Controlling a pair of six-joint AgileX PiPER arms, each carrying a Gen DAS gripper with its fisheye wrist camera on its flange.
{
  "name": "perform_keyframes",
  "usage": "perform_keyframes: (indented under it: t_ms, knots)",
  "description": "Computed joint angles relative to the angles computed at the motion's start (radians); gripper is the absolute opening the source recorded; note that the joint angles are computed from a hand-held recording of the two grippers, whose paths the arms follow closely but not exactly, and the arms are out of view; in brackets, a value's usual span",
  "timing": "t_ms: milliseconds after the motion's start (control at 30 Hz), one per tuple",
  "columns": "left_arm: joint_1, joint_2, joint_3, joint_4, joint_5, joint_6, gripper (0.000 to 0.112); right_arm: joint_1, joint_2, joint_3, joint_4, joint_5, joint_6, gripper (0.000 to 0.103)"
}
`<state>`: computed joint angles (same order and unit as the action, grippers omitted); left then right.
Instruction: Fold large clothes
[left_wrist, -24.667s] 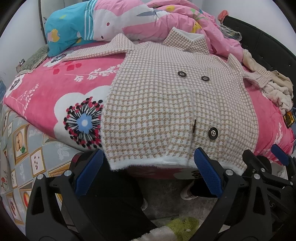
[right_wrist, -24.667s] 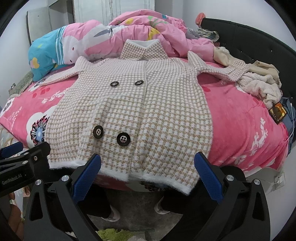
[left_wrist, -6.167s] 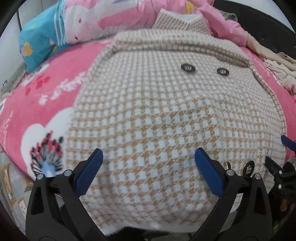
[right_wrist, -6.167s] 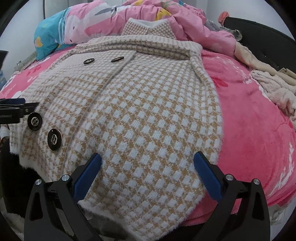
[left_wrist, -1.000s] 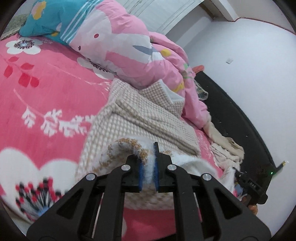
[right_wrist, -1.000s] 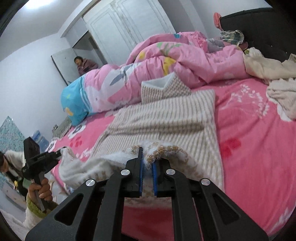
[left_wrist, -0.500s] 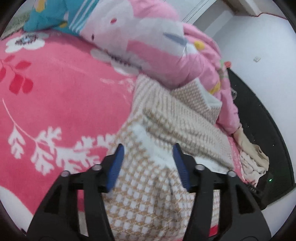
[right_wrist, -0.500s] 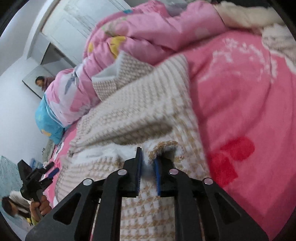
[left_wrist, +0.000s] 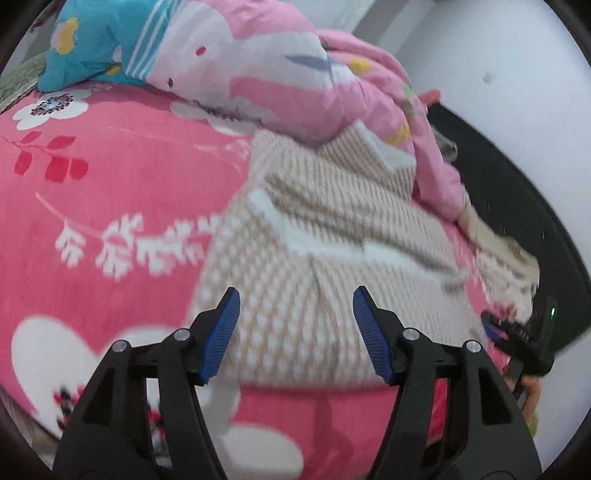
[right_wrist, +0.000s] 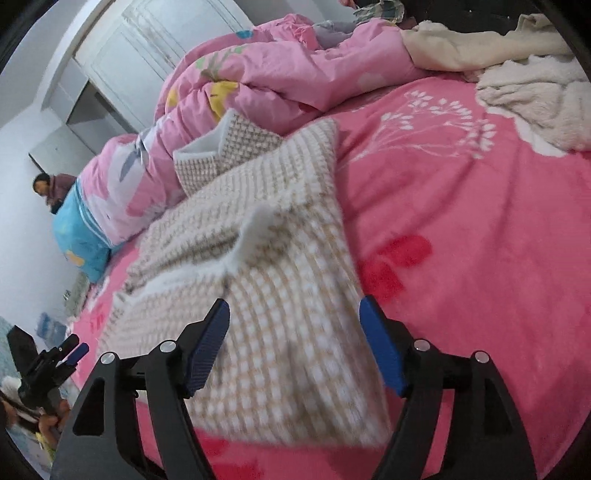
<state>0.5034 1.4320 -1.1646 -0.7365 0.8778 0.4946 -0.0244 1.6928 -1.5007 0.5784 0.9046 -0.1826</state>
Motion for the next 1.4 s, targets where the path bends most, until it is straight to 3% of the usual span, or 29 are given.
perform_keyframes:
  t_ms: [133, 333, 533, 767, 1000, 1167, 1267, 1400]
  knots:
    - [-0.002, -0.089, 0.103, 0.039, 0.03, 0.013, 0.061, -0.009, -0.079, 0.102, -0.031, 0.024, -0.024, 0.079]
    - [0.017, -0.156, 0.234, 0.026, 0.065, 0.045, 0.061, -0.047, -0.185, 0.239, -0.001, 0.056, -0.075, 0.08]
    - [0.045, -0.132, 0.319, -0.065, 0.058, 0.117, 0.061, -0.067, -0.231, 0.303, 0.094, 0.103, -0.15, 0.08]
    - [0.144, -0.021, 0.331, -0.298, 0.068, 0.275, 0.061, -0.075, -0.17, 0.319, 0.211, 0.098, -0.18, 0.08]
    - [0.216, 0.074, 0.347, -0.552, 0.095, 0.396, 0.061, -0.102, -0.098, 0.326, 0.371, 0.028, -0.209, 0.08]
    - [0.207, 0.114, 0.322, -0.626, 0.078, 0.39, 0.061, -0.07, -0.092, 0.339, 0.387, -0.07, -0.195, 0.08]
    - [0.177, 0.123, 0.32, -0.678, 0.021, 0.384, 0.06, -0.04, -0.11, 0.374, 0.401, -0.161, -0.212, 0.078]
    - [0.091, 0.109, 0.289, -0.615, -0.134, 0.281, 0.053, -0.027, -0.127, 0.416, 0.427, -0.26, -0.222, 0.062]
